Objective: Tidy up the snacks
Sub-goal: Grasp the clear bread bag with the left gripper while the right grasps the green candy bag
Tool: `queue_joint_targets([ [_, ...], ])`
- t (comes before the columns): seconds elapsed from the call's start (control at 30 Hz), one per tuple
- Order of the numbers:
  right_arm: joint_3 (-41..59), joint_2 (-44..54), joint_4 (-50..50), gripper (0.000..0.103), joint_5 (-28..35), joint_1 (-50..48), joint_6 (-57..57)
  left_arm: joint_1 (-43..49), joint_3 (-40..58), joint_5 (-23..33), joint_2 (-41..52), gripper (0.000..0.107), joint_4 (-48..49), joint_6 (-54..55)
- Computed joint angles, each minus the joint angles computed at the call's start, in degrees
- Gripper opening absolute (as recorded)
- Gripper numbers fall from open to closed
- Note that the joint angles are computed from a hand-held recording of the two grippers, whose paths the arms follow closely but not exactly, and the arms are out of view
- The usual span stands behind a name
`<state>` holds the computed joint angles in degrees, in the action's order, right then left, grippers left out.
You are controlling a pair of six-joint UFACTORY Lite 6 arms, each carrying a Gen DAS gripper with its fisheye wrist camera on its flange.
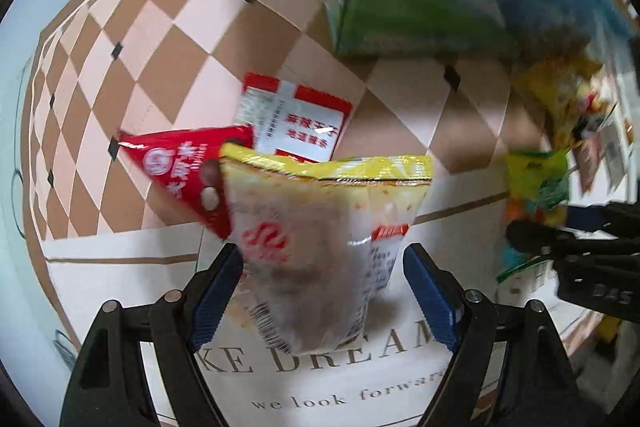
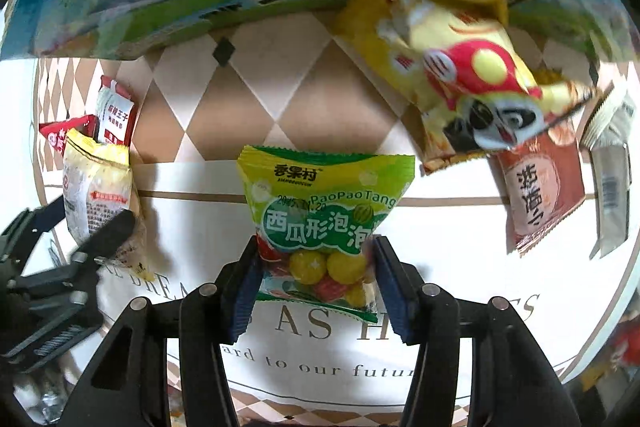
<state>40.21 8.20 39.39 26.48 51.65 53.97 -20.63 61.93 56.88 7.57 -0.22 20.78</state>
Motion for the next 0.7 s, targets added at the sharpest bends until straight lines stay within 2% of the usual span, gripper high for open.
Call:
queue_joint_targets([
  [0.07,-2.3,-2.7,-0.5,0.059,0.7,0.2,1.0,-0.8,-1.0,-0.6,-0.6,0.077,0.6,-1.4],
  [0.13,-2.3,-2.3,-0.8,0.059,0.6,1.3,2.0,-1.5,-0.5,-0.4,-0.4,0.061,1.0,-3.7],
  [0.17,-1.5,-1.6,-1.3,0.060,1.0,1.3,2.3,-0.5,-0.2,-0.8,0.0,0.058,0.3,-3.4],
  [0.23,3.7,3.6,-2.9,0.061,2.3,0.4,2.3,2.1,-4.1,-1.7,-2.4,0.056,-0.4,-3.4],
  [0.3,5.9,5.4,-5.3,0.061,3.5,1.0,4.1,6.9,-6.3,-2.0,-3.6,0.055,-1.3,-1.0],
  [0.4,10.0,7.2,-10.6,0.057,4.6,2.8,10.1,9.3,-9.2,-1.3,-6.8,0.053,-1.1,-1.8],
  [0.47,10.0,6.3,-12.4,0.054,3.9,4.4,13.5,9.0,-7.9,-1.4,-5.5,0.052,-1.0,-3.3],
  [0.53,8.9,4.4,-13.3,0.053,3.8,5.8,15.7,9.4,-9.8,-0.4,-8.3,0.050,-1.6,-4.0],
  [0.57,8.3,3.4,-13.8,0.052,3.6,6.6,17.0,9.9,-10.5,-0.1,-9.4,0.046,-1.9,-3.8],
  [0.7,5.2,-1.4,-15.4,0.052,2.6,10.3,22.5,12.1,-12.5,2.3,-13.6,0.044,-3.3,-2.1],
])
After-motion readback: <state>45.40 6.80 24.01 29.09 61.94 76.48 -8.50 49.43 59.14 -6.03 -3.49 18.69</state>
